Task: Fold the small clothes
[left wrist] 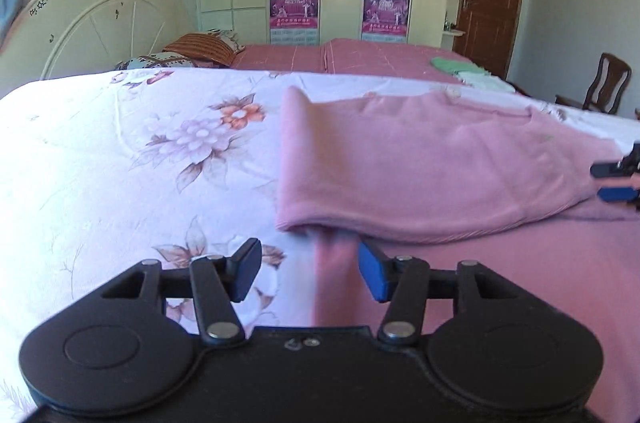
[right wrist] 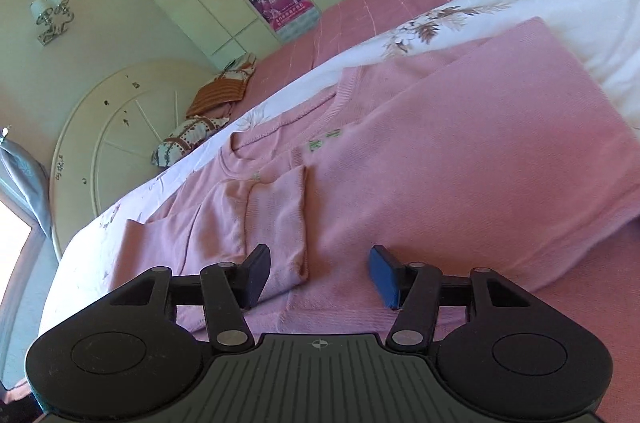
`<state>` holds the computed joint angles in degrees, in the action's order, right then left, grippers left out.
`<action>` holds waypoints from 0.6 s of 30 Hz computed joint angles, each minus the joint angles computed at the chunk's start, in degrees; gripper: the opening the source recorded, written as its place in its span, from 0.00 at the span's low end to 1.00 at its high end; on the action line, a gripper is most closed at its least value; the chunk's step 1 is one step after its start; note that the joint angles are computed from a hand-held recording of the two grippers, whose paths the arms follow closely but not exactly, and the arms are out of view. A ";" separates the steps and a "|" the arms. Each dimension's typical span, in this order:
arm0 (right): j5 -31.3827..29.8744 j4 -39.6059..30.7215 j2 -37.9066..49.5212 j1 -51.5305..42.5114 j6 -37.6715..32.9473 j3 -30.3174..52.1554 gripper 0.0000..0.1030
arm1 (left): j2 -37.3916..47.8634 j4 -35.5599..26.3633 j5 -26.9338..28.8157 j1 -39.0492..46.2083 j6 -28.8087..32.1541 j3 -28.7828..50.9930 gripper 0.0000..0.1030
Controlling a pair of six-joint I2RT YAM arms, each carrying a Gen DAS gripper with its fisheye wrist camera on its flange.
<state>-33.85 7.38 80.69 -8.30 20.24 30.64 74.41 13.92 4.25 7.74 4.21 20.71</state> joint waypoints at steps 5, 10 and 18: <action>6.01 -1.03 0.87 6.49 -1.39 2.40 0.54 | 6.10 3.80 4.24 3.27 -0.43 1.46 0.47; 12.28 -3.36 0.91 12.39 -3.63 3.85 0.41 | 8.81 4.88 5.99 4.56 0.00 2.79 0.47; 14.14 -0.89 1.57 13.01 -0.69 3.02 0.12 | 9.31 3.79 7.98 6.03 2.49 3.79 0.46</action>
